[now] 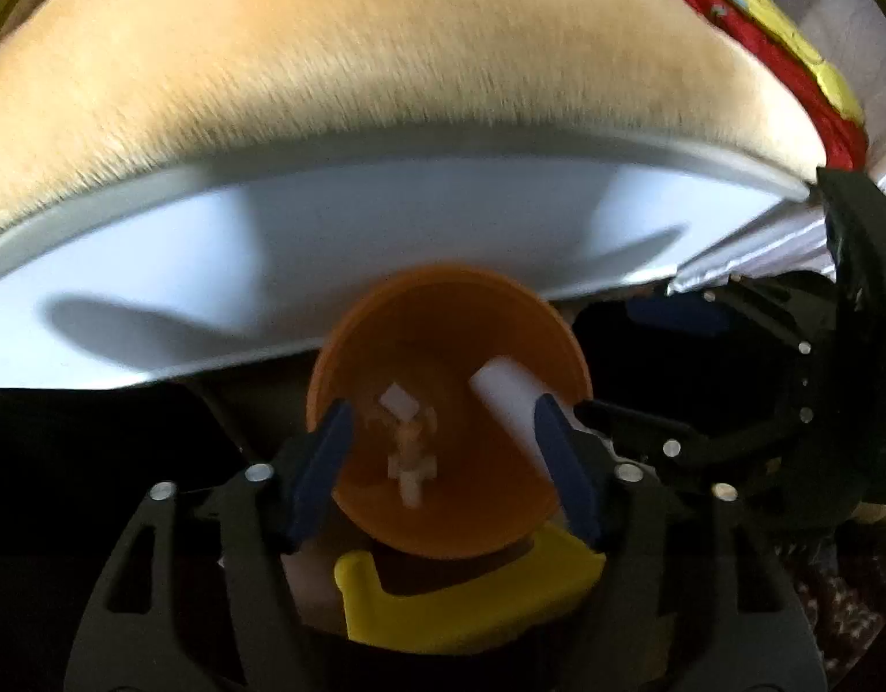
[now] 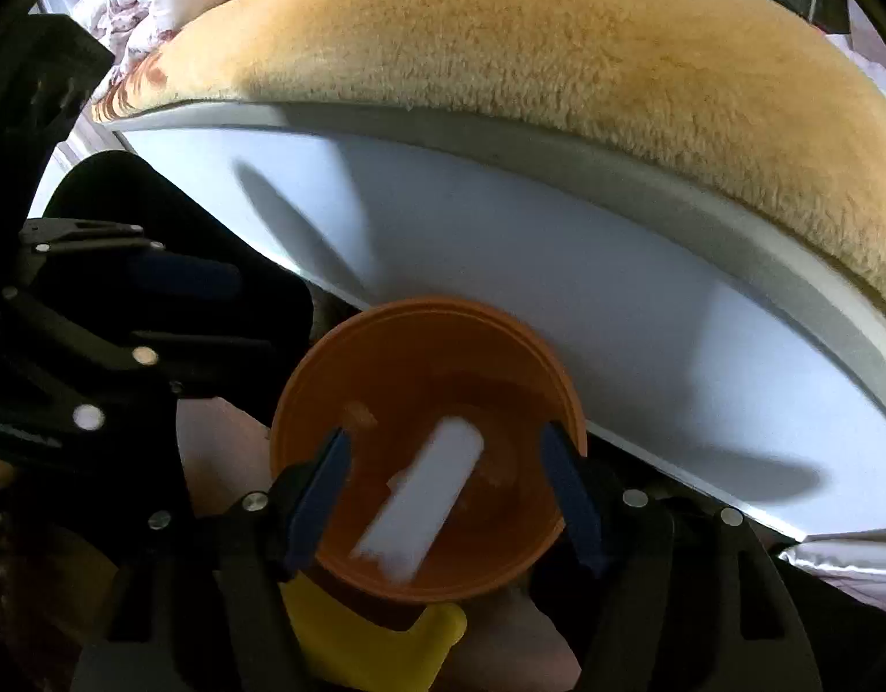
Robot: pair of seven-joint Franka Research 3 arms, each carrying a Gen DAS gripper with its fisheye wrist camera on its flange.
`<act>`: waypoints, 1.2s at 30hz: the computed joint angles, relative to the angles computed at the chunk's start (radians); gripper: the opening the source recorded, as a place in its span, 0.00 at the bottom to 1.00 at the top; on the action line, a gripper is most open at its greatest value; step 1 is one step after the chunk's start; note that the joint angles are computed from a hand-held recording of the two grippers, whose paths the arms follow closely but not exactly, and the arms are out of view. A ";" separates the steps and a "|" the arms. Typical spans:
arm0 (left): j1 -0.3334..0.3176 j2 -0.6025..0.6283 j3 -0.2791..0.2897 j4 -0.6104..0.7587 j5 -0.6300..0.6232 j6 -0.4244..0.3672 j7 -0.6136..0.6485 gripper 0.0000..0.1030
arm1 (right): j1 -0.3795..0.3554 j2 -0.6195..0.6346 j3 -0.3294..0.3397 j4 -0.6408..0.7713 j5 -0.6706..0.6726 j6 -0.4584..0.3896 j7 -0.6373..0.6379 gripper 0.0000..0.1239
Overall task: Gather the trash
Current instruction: 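Drop the tube and frosted bottle into the orange bin, opening both tools, then grasp the blue-capped vial with the right tool while the left tool grasps the red knitted ornament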
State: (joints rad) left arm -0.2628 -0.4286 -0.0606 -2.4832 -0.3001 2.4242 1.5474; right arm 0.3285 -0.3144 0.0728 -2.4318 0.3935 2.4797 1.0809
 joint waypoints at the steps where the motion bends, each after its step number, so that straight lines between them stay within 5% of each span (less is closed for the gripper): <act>1: 0.003 -0.003 -0.001 0.000 0.003 0.004 -0.003 0.63 | -0.002 -0.003 0.000 0.000 -0.001 0.008 0.004 0.54; 6: 0.013 -0.051 -0.011 -0.020 0.042 0.093 -0.028 0.63 | 0.008 -0.054 -0.047 0.009 0.077 0.089 -0.063 0.54; 9: 0.019 -0.064 -0.010 -0.009 0.077 0.168 -0.049 0.63 | 0.020 -0.067 -0.074 0.052 0.158 0.208 -0.130 0.57; 11: 0.035 -0.063 -0.017 0.006 0.118 0.218 -0.082 0.63 | -0.002 -0.019 -0.058 0.117 0.147 0.317 -0.117 0.60; 15: 0.068 -0.018 -0.030 0.071 0.194 0.304 -0.160 0.66 | -0.078 0.146 -0.014 0.301 0.003 0.392 0.004 0.60; 19: 0.087 0.026 -0.026 0.129 0.256 0.356 -0.204 0.66 | -0.118 0.344 0.010 0.510 -0.301 0.342 0.246 0.56; 28: 0.083 0.063 -0.002 0.166 0.269 0.360 -0.216 0.66 | -0.069 0.581 -0.056 0.834 -0.382 -0.007 0.344 0.50; 31: 0.077 0.069 0.010 0.168 0.252 0.353 -0.211 0.66 | -0.086 0.640 -0.043 0.935 -0.306 -0.136 0.315 0.18; 36: 0.088 0.097 0.018 0.194 0.237 0.364 -0.203 0.66 | -0.096 0.541 -0.029 0.806 -0.221 -0.023 0.259 0.18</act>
State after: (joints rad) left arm -0.1751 -0.3317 -0.0423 -2.2893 -0.0635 2.7882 1.3440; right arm 0.2330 0.2267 0.0442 -1.6254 0.1728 2.4566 1.3400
